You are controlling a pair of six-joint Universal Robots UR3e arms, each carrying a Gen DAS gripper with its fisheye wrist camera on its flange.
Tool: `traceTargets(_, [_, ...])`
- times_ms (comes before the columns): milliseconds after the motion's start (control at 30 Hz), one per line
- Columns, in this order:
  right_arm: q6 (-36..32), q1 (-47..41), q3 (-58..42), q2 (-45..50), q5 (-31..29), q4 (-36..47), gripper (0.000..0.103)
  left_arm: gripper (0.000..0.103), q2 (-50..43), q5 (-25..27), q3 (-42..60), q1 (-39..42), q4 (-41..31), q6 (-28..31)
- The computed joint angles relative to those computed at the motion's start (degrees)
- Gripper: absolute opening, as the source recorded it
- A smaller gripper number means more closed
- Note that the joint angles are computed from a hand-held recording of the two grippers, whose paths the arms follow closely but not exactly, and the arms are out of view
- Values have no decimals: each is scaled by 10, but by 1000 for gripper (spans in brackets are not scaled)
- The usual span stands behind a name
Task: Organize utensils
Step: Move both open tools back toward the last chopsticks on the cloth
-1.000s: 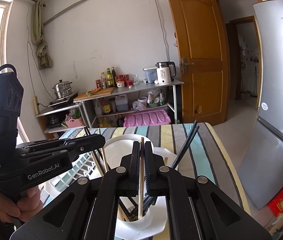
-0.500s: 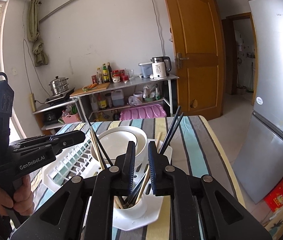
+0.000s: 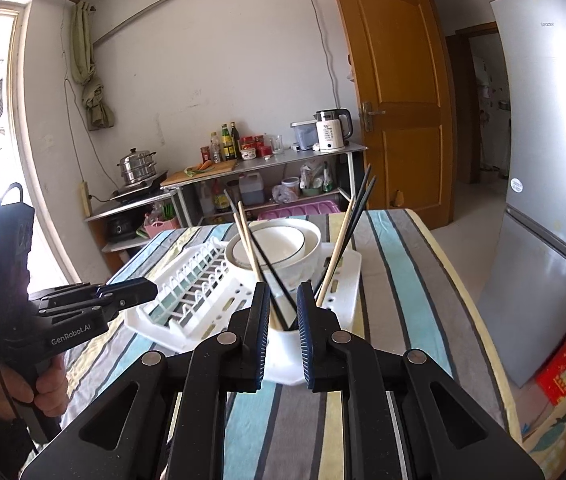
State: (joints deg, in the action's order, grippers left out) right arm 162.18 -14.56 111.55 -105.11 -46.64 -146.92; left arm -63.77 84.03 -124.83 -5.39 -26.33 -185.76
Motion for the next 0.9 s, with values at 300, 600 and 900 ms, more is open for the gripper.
traceTargets(300, [-61, 9, 116, -108, 1, 81, 14, 10, 104, -2, -131, -6, -40, -7])
traceTargets(600, [-65, 26, 152, -117, -9, 84, 14, 14, 55, -4, -167, -31, -8, -18])
traceTargets(900, [-66, 18, 160, -105, -6, 75, 14, 17, -41, 24, -141, -77, 20, -35])
